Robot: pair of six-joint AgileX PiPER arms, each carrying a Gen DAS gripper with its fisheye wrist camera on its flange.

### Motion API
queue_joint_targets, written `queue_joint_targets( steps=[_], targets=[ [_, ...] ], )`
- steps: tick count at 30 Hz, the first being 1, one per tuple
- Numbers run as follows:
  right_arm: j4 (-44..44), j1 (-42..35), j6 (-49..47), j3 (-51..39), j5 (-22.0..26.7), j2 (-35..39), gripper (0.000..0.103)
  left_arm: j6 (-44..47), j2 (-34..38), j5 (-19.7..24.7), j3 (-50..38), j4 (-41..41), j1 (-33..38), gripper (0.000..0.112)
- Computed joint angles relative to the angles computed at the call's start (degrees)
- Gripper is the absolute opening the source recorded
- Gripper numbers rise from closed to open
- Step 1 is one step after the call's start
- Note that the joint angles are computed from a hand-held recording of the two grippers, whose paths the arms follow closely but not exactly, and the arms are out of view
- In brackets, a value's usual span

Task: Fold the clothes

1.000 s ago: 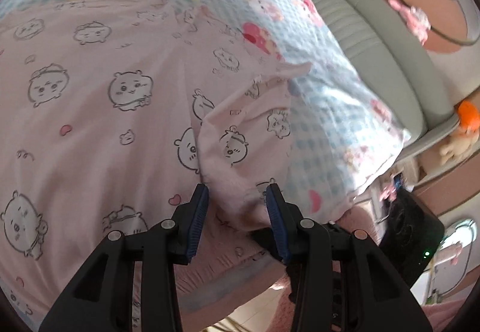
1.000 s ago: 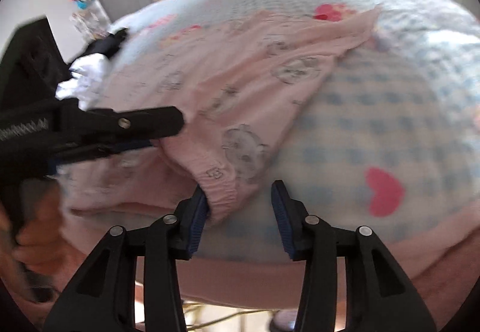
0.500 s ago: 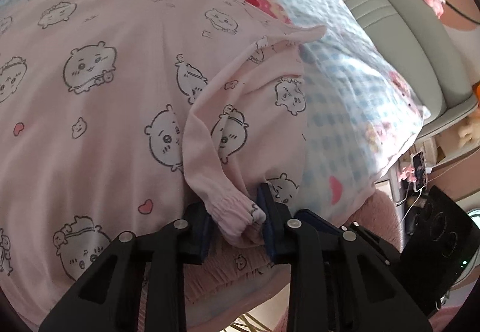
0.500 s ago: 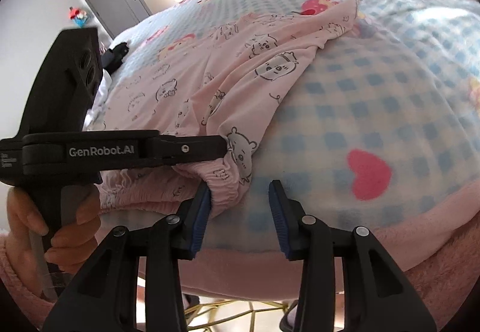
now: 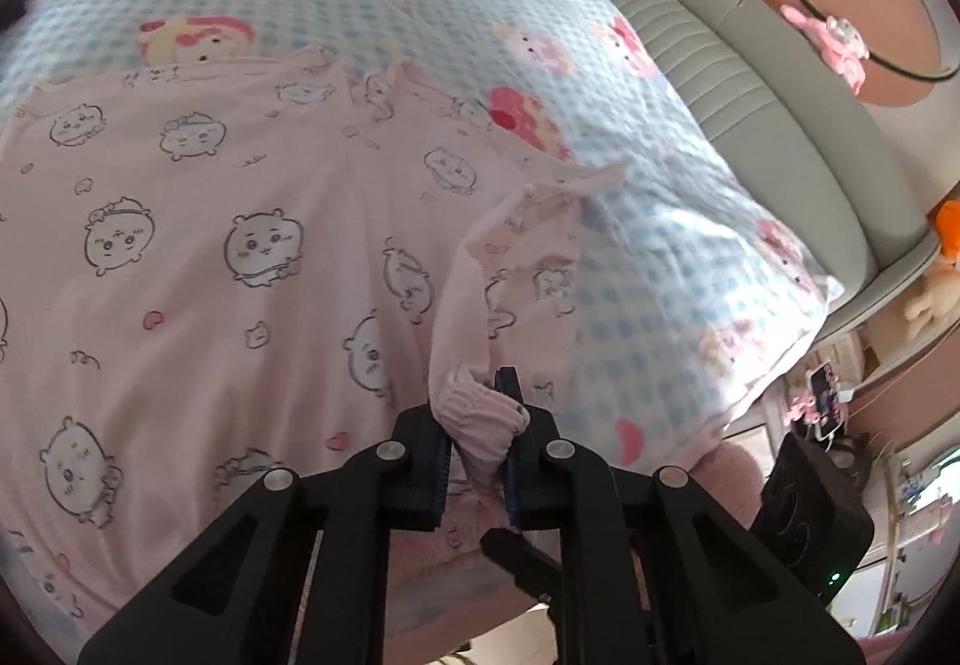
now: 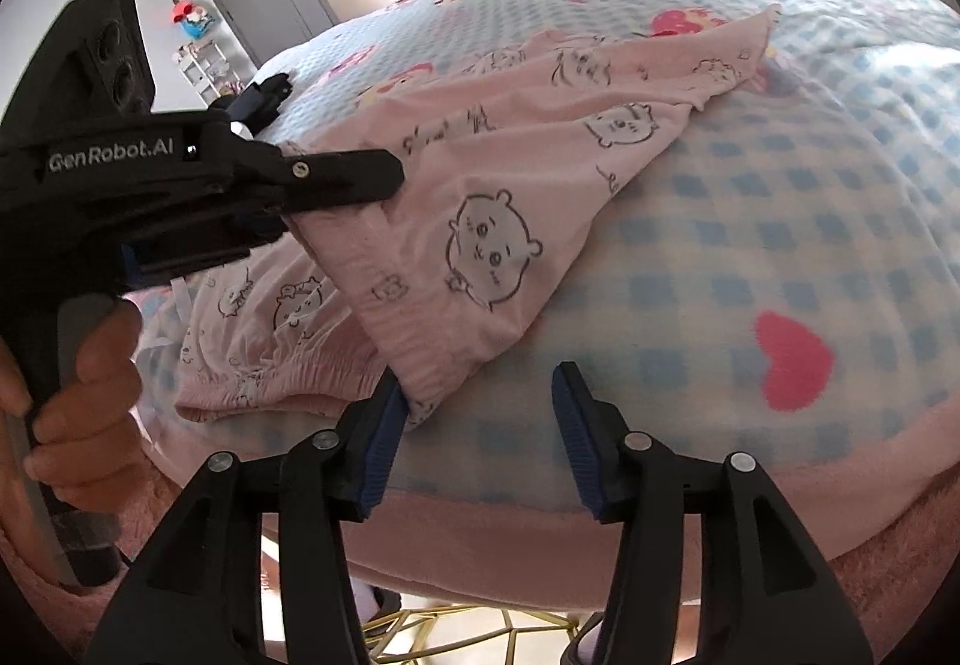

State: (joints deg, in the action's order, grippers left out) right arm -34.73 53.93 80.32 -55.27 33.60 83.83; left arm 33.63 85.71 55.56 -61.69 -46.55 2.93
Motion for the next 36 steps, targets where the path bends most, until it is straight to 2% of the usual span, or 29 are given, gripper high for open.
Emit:
queue_joint_targets(
  steps=[4,8,10,14,17,18,21,23,29,31,34,36],
  targets=[
    [-1.7,0.4,2.1,-0.5,2.4,0.3,0.05,-0.1,2.8,1.2,0.3,1.5,-0.1,0.014],
    [-1.1,-0.8,3.0,1.4,0.0,-1.2,0.047,0.6,7.4,5.1,-0.8,1.2,-1.2,0.016],
    [-0.2,-0.8,1.6,0.9,0.3,-0.8,0.041,0.3,7.5,3.9,-0.9,2.3,-2.6,0.016],
    [1.8,-1.8,-0.4,0.9,-0.2,-0.6,0.041,-1.4,6.2,-0.2,-0.8,3.4,-4.0,0.012],
    [3.4,-2.3,-1.6,1.6,-1.4,-1.4,0.044,-2.2,3.6,-2.3,-0.1,3.0,-2.9,0.01],
    [4.6,-2.6,-3.0,1.6,-2.2,-1.5,0.048,-2.4,2.6,-2.8,0.0,3.2,-2.2,0.01],
    [12.0,-4.3,-10.4,1.9,-6.3,-1.8,0.05,-1.8,1.5,-1.2,-1.0,1.9,1.8,0.009],
    [13.0,-4.5,-11.7,0.8,-6.6,-1.1,0.05,-1.4,0.8,0.0,-1.8,1.1,4.7,0.009],
    [16.6,-3.8,-19.6,-8.0,-3.9,5.2,0.052,1.9,-2.7,3.6,-1.0,-1.4,12.9,0.009],
    [13.1,-1.8,-18.9,-12.8,0.4,8.8,0.053,3.0,-3.4,4.4,0.1,-1.8,15.5,0.009],
    [9.0,0.5,-17.8,-19.0,9.3,13.7,0.053,4.8,-3.6,6.0,1.8,-2.3,19.8,0.009],
    [8.3,0.9,-16.3,-18.1,9.2,12.5,0.053,6.1,-3.7,7.0,2.8,-2.5,22.6,0.009]
  ],
)
